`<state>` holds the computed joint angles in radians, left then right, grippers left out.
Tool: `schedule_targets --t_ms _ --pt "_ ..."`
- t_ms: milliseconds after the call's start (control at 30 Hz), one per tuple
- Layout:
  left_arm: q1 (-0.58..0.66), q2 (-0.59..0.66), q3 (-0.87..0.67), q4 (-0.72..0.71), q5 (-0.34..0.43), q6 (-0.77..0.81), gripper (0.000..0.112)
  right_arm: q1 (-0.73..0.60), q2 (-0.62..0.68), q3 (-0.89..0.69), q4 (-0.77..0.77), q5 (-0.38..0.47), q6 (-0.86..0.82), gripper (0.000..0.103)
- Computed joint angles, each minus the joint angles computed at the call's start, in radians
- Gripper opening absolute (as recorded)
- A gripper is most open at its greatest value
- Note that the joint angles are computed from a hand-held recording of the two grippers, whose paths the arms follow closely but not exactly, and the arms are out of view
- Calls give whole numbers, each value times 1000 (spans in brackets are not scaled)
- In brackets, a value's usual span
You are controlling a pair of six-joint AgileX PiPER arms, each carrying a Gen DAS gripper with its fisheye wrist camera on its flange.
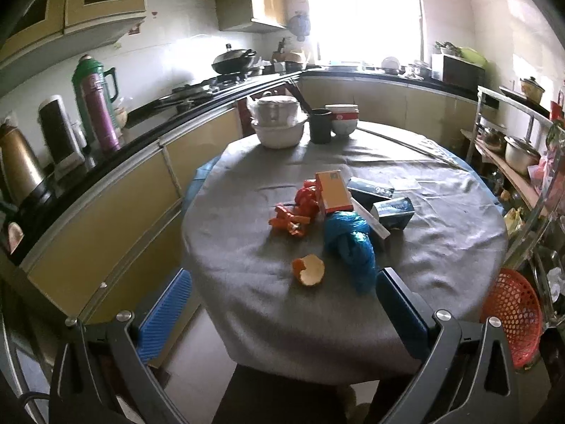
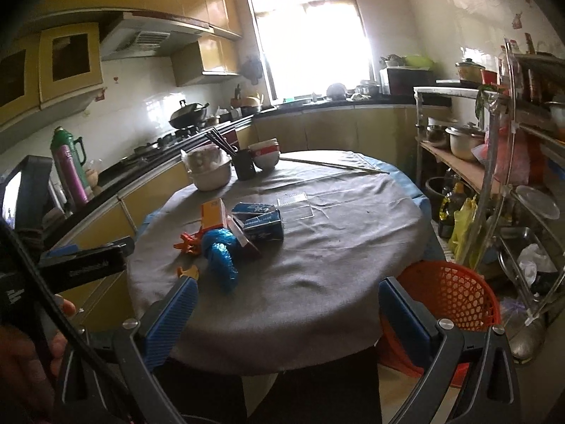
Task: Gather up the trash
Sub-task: 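Move both tools toward the trash on the grey table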
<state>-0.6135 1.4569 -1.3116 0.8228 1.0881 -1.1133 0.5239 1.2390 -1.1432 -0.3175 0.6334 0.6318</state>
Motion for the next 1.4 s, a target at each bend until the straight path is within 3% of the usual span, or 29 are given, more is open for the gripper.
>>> schedule_targets --t_ms 200,533,1400 --pt "-8 -41 19 47 20 -48 103 32 -13 -1 -68 -7 57 103" --pt "23 -77 61 38 2 -59 103 51 10 -26 -58 2 43 103" --pt "72 -68 77 -4 -39 -35 103 10 49 -48 65 4 -62 103"
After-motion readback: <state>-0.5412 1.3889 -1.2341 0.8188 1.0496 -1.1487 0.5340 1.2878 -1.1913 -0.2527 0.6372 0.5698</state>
